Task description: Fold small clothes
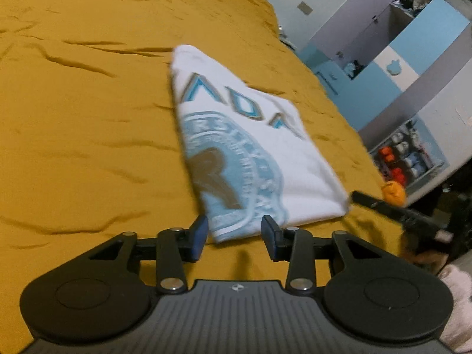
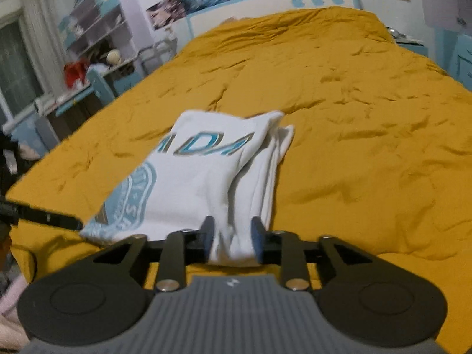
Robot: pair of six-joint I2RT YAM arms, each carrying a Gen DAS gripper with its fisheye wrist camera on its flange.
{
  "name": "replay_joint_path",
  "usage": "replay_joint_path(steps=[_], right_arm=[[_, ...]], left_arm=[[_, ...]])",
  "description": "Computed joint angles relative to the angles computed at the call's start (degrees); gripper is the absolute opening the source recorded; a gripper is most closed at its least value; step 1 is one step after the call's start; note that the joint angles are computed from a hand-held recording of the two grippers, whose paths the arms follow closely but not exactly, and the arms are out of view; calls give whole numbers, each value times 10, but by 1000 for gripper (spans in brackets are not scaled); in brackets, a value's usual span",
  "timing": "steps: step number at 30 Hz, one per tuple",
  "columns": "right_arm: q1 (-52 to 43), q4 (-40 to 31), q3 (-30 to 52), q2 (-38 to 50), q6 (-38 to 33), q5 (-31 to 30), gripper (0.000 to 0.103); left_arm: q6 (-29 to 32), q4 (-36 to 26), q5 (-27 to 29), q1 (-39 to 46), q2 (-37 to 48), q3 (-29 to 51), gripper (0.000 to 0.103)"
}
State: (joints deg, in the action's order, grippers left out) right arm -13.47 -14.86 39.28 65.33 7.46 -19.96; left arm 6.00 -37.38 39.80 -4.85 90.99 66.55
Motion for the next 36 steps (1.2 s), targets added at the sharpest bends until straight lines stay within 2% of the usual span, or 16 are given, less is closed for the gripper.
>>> replay_joint_path(steps=[3, 6, 11, 14, 15, 16, 18, 23, 26, 32, 36], right_arm=[[-3, 0, -3, -7, 13, -6, 26], [10, -6, -3, -11, 16, 2, 26], [-3, 4, 1, -5, 41, -16, 30], [-34, 20, 14, 21, 82, -51, 41], [-46, 31, 19, 35, 96, -70, 49], [-55, 40, 26, 51, 108, -83, 62], [-76, 55, 52, 101, 127, -118, 70], [-104, 94, 124, 230, 187, -191, 71], [-100, 82, 182, 300, 190, -197, 71], [-91, 57, 285, 419, 199, -210, 70], [-80, 74, 326, 470, 223, -217, 70]], left_arm=[[21, 11, -29, -5, -6, -20, 45], [30, 53, -52, -19, -28, -53, 45], [-28, 35, 29, 4, 19, -5, 46], [-62, 26, 63, 10, 58, 26, 50], [-74, 25, 63, 7, 71, 33, 51], [-86, 22, 62, 5, 86, 41, 51], [-100, 10, 73, 4, 119, 57, 51], [-105, -3, 99, -4, 153, 81, 57], [-100, -32, 121, -10, 180, 114, 68], [-104, -70, 146, -22, 243, 178, 69], [-119, -86, 171, -29, 296, 228, 69]])
